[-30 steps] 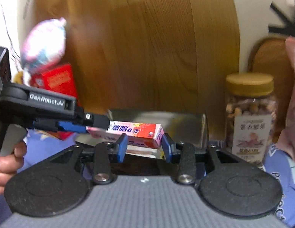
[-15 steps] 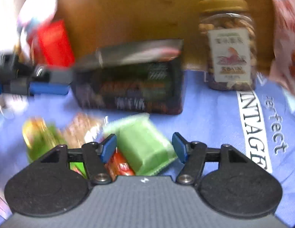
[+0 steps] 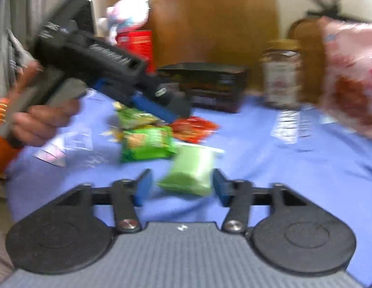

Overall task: Organize snacks
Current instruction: 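Grasp the light green wrapped snack with the left gripper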

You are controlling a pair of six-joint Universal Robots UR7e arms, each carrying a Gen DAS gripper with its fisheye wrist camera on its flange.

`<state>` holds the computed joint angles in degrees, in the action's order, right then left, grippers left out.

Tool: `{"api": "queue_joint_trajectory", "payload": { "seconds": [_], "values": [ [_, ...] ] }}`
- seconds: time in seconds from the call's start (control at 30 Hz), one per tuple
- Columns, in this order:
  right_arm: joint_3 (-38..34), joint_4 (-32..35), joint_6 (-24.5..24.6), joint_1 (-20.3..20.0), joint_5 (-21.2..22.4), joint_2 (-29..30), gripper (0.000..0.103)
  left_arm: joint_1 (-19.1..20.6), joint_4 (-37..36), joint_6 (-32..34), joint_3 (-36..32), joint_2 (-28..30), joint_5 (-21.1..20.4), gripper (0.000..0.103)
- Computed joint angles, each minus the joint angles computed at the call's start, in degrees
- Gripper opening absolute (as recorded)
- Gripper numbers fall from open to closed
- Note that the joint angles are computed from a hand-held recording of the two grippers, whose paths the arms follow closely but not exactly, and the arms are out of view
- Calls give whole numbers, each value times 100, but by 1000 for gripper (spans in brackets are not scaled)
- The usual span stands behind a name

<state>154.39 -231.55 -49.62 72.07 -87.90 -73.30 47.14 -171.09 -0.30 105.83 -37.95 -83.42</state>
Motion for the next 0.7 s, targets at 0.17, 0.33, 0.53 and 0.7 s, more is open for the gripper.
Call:
{"api": "queue_joint_trajectory", "payload": {
  "seconds": [0.17, 0.33, 0.53, 0.7],
  "values": [
    [500, -1335, 851, -499, 763, 474, 66, -53, 19, -210, -104, 175, 419, 52],
    [-16, -1830, 855, 309, -260, 1421, 65, -58, 288, -233, -520, 469, 675, 58],
    [-496, -1790, 799, 831, -1572, 1774, 50, -154, 664, -306, -530, 507, 695, 51],
    [-354, -2471, 1020, 503, -1558, 1774, 48, -118, 783, -578, -234, 198, 265, 53]
  ]
}}
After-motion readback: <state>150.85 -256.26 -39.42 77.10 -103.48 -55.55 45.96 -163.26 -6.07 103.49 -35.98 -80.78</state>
